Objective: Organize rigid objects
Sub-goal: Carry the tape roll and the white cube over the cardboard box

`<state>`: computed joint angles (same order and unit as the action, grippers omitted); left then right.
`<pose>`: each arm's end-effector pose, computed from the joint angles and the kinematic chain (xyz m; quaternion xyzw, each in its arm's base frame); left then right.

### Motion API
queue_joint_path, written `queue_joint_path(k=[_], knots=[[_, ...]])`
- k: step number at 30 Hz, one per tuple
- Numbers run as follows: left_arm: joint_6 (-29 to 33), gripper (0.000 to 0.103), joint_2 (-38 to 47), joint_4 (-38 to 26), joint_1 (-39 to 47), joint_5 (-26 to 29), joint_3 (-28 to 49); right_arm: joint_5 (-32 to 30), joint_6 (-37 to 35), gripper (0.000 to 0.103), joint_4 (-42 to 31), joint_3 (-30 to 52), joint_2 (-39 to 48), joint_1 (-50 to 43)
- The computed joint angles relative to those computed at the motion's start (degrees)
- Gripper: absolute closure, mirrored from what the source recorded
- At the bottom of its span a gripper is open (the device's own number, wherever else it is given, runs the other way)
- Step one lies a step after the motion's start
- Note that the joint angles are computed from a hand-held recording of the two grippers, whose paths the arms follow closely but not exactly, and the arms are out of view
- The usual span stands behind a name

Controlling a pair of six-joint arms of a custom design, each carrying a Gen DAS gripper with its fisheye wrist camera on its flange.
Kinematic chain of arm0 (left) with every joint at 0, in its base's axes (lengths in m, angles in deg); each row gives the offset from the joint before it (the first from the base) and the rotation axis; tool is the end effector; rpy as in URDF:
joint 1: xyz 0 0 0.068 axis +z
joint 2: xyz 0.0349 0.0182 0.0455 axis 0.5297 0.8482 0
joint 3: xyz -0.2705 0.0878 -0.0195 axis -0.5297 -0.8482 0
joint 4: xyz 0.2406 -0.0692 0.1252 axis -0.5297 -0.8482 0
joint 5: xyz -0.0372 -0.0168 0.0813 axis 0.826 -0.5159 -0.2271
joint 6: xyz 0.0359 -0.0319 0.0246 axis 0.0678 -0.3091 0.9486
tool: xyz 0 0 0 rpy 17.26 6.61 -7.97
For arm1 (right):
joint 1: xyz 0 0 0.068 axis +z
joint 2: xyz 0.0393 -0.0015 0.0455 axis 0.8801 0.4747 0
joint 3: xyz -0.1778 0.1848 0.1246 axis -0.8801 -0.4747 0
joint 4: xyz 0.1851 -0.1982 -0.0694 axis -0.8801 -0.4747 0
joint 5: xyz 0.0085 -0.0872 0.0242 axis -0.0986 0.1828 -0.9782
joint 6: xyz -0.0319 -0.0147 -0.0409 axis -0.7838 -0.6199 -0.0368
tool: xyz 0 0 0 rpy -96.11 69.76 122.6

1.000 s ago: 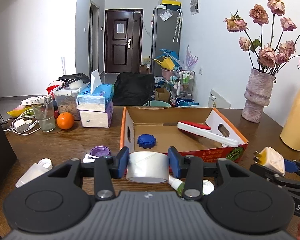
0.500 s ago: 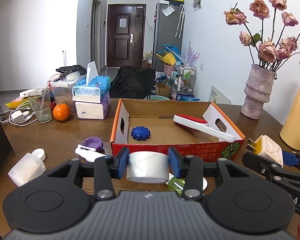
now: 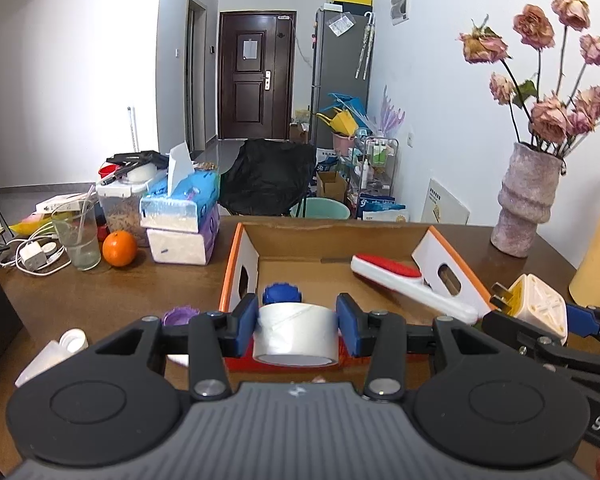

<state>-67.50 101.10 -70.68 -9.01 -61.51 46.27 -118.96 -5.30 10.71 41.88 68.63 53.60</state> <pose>0.2888 -0.2158 0.1901 -0.1596 0.8506 0.0698 0.4961 0.3385 -0.0252 0.1612 -0.2116 0.7983 0.1910 0.5305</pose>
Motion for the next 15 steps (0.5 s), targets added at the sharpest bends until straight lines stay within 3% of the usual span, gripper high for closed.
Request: queue_joint_path(k=[15], knots=[[4.3, 0.059, 7.9, -3.1, 8.9, 4.2, 12.2, 5.7, 2.8, 0.046, -9.3, 17.4, 10.5, 6.0]])
